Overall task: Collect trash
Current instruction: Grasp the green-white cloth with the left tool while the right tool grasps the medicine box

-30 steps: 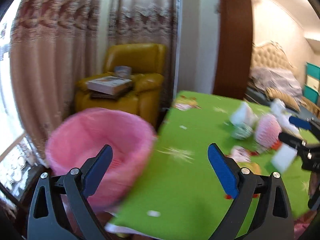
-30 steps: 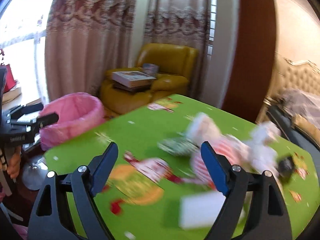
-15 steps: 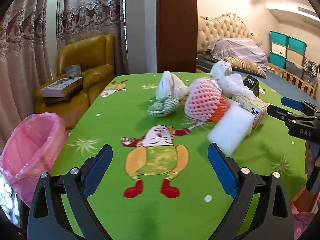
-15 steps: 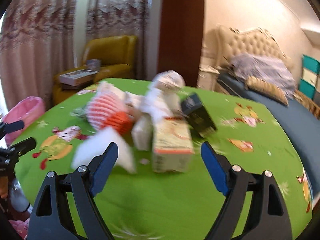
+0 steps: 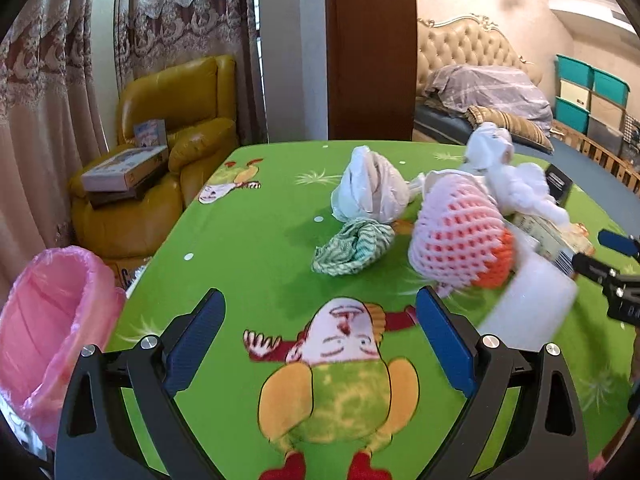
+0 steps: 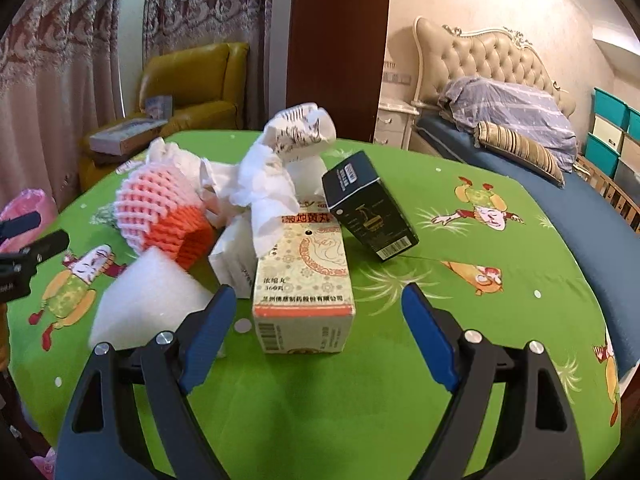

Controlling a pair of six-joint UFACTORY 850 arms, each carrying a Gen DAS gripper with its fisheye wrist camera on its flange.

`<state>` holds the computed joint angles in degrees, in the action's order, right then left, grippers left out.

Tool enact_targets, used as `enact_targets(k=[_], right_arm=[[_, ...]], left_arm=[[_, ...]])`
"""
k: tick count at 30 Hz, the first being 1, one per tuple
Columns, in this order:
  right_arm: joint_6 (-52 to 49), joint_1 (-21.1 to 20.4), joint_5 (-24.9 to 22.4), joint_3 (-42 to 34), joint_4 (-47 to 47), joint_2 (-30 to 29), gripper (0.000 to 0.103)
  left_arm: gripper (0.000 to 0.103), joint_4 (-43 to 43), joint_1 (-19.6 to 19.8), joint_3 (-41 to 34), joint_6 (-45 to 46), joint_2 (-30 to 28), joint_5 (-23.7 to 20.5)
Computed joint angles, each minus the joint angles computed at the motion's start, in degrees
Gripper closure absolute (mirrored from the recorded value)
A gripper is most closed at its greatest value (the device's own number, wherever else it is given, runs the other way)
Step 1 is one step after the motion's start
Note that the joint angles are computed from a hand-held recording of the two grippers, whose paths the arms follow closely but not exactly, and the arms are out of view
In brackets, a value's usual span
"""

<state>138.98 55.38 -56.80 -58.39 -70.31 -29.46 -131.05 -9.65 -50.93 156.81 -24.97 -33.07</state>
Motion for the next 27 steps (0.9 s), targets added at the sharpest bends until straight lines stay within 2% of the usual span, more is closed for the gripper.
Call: enact_targets(k=[4,6,10,11,13,15,17,20,22,24,26,27], right_arm=[[-2.66,-1.87,2.79,-0.92,1.41,-0.71,0.021],[-1.40,-2.20,2.59,-0.62,0.59,-0.45,0.021],[-1.02,-2.59,3.12,-0.36,0.42,-0.50,0.021],[-1.06,-2.92,3.53,-0.18,0.35,-0.31,0.023],[-0.63,-3.30,4.47,0.14,0.27,-0.08,0.048],[0.44,-3.26,4.99,0.45,-0.07,0.09,0.050],[1.02,-3.29,4.99,0.66,-0.29,0.23,0.050],[0.92,-3.29,4.93,0.77,-0.25,0.27,0.050],[0.60,-3.28,4.79,0.68,-0.05,0.22,0.050],[0.18,-3.28,4.62,0.52,0.18,0.15,0.050],[-0.01,-3.26,4.52,0.46,0.32,0.13,0.050],[-0.04,-3.25,4.48,0.44,0.36,0.13,0.050]], left_arm=[[0.013,0.78,-0.74,-1.35,-1.53,-0.99,1.38],[0.013,0.69,-1.18,-2.26,-1.78,-1.60,2.45],[0.013,5.56,-2.37,-5.92,-7.87,-3.83,5.75],[0.013,6.66,-2.57,-6.57,-9.40,-4.26,6.21],[0.013,10.39,-3.03,-8.56,-14.23,-5.57,7.21],[0.013,11.68,-3.94,-10.35,-16.11,-6.88,8.31],[0.014,9.67,-4.98,-11.52,-13.92,-7.82,9.76],[0.018,15.69,-5.95,-14.85,-21.09,-9.85,11.95],[0.019,16.00,-6.39,-16.46,-22.58,-10.79,12.93],[0.027,17.02,-6.70,-17.39,-23.55,-11.34,13.20],[0.049,21.49,-6.52,-17.53,-27.21,-11.43,11.70],[0.056,23.22,-6.24,-16.95,-28.22,-11.08,10.11]])
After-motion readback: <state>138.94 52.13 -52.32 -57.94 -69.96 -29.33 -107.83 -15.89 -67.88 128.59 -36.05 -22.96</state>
